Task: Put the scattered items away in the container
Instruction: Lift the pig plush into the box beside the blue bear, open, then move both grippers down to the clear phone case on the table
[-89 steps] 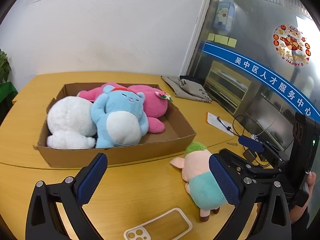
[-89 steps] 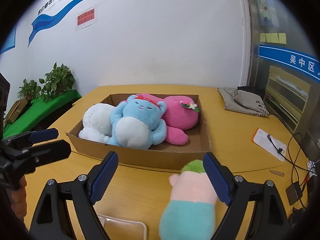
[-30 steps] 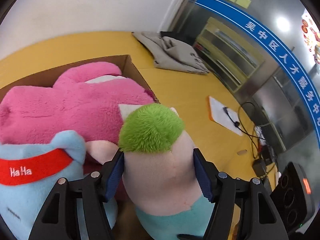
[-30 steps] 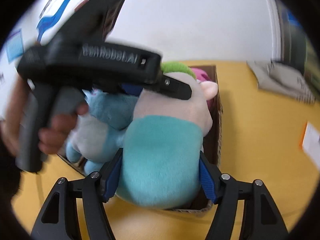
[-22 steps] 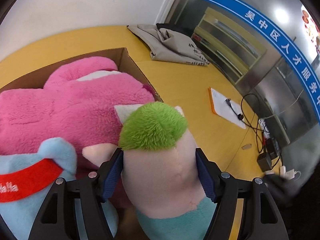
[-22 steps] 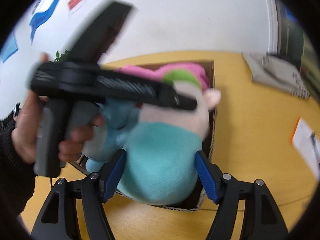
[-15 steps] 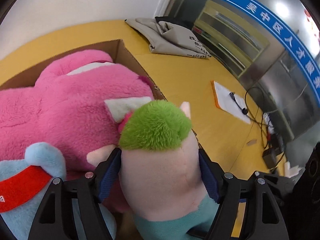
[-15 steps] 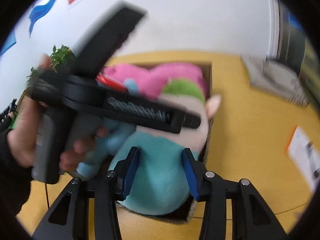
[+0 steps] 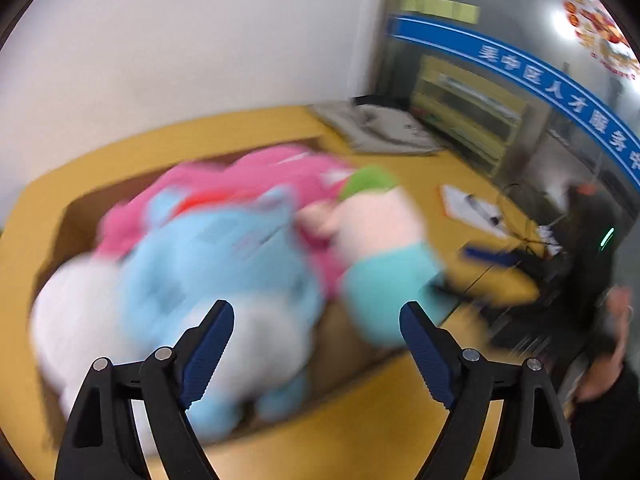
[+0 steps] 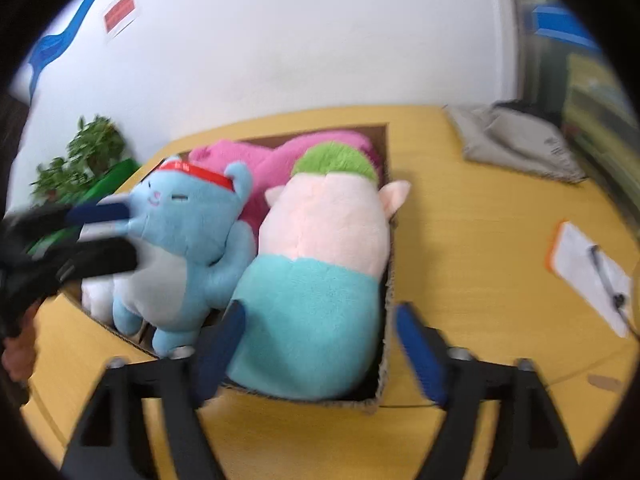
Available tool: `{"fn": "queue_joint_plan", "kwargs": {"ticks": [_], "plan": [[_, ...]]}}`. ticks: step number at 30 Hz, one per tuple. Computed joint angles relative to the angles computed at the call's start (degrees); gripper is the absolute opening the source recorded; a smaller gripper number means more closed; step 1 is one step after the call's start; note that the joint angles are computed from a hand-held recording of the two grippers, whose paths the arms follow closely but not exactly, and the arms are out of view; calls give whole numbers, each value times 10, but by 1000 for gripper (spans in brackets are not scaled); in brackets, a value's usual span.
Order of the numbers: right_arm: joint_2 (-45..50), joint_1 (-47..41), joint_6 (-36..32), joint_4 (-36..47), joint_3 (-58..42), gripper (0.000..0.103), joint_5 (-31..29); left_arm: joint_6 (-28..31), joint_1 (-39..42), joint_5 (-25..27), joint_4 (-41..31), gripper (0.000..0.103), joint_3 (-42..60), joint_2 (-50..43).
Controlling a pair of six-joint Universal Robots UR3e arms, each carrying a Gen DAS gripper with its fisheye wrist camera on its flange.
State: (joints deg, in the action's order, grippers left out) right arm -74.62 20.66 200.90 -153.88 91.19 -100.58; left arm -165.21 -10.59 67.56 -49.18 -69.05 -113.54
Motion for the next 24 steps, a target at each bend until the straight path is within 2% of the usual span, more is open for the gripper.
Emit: {"fn": "queue_joint_plan", "kwargs": {"ticks": [2, 5, 6, 7, 9, 11, 12, 15, 18, 24], "plan": [[-3, 18, 13, -17, -1, 80, -7, 0, 45, 3, 18, 88, -88, 43], [9, 74, 59, 12, -26, 80, -74, -6, 107, -5, 24, 83, -171, 64], [6, 89, 73, 15, -25, 80, -82, -1, 116, -10, 37, 77, -196, 74], [4, 92, 77, 13, -22, 80, -79, 15, 123, -17, 68, 77, -232, 95], [-5, 113, 84, 18, -18, 80, -94, 18, 128, -19, 81, 78, -258, 120], [-12, 147, 98, 48, -27, 81, -133, 20, 140, -39, 80, 83, -290, 158], [-16, 165, 107, 67, -32, 81, -152, 21, 149, -57, 78, 89, -309, 182], [-24, 214, 142, 126, -54, 81, -212, 34, 182, -102, 71, 96, -390, 287], [-27, 248, 164, 179, -73, 82, -265, 62, 213, -130, 35, 102, -460, 402], [-22, 280, 187, 221, -99, 82, -315, 61, 253, -163, -19, 102, -544, 583]]}}
